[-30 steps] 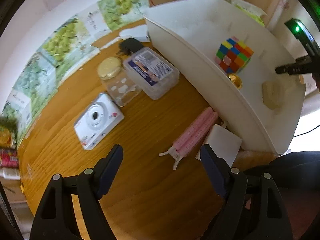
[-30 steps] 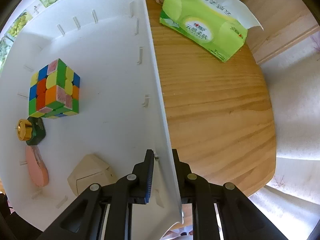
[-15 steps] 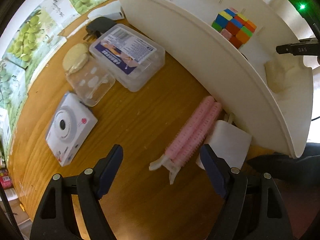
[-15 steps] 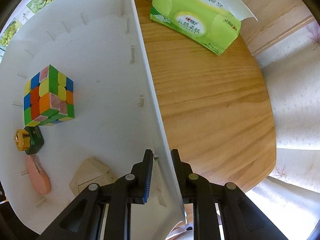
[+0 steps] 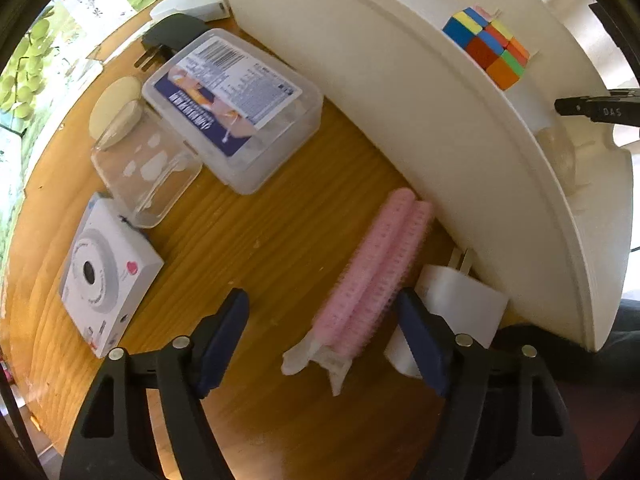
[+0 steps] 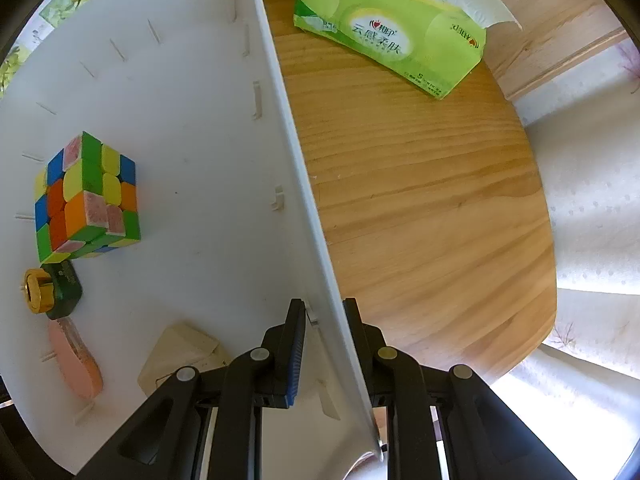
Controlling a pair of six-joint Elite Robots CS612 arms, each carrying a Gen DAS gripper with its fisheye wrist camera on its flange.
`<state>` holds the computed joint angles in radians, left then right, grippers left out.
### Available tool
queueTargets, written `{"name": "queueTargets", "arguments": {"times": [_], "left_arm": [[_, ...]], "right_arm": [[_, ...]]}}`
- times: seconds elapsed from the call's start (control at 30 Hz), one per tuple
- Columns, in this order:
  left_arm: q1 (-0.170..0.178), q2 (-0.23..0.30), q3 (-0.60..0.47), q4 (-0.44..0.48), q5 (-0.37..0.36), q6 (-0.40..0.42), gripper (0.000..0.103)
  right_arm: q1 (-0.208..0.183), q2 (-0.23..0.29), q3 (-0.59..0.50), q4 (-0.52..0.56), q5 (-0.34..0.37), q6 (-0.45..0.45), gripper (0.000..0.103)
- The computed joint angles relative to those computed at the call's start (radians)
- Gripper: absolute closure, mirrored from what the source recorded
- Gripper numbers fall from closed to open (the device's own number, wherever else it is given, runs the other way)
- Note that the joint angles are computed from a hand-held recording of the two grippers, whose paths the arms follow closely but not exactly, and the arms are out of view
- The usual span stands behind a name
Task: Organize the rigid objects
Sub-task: 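Lower the left tool onto the pink hair roller and close on it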
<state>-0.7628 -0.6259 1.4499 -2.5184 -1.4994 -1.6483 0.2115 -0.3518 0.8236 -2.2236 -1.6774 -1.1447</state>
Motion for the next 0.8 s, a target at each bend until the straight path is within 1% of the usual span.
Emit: {"name": "queueTargets", "arguments": {"times": [0.13,0.27,0.37,0.43,0.57,0.8], "left_arm": [[0.008,0.012,-0.023,0.006,0.014,0.025,0.029],[0.014,0.022,-0.048,0.016,0.029,0.053,0.039],[0.020,0.030,-0.075,0.033,0.035,0.076,0.051],[0.021,0.032,-0.081,0.033,0.037,0.081,0.066],[0.026,0.040,-0.099,0.037,0.035,0.086,0.073],[0.022,0.042,-0.086,0.003,0.034,0.048,0.075]], "right_arm": [[0.001,0.004,-0.007,0.007,-0.005,0.004,0.084],[0.001,0.007,-0.011,0.008,-0.008,0.011,0.084],[0.001,0.009,-0.014,0.011,-0.009,0.017,0.084],[0.001,0.009,-0.016,0.013,-0.010,0.016,0.084],[0.001,0.009,-0.016,0.012,-0.009,0.017,0.084],[0.000,0.006,-0.010,0.004,-0.005,0.008,0.084]]}}
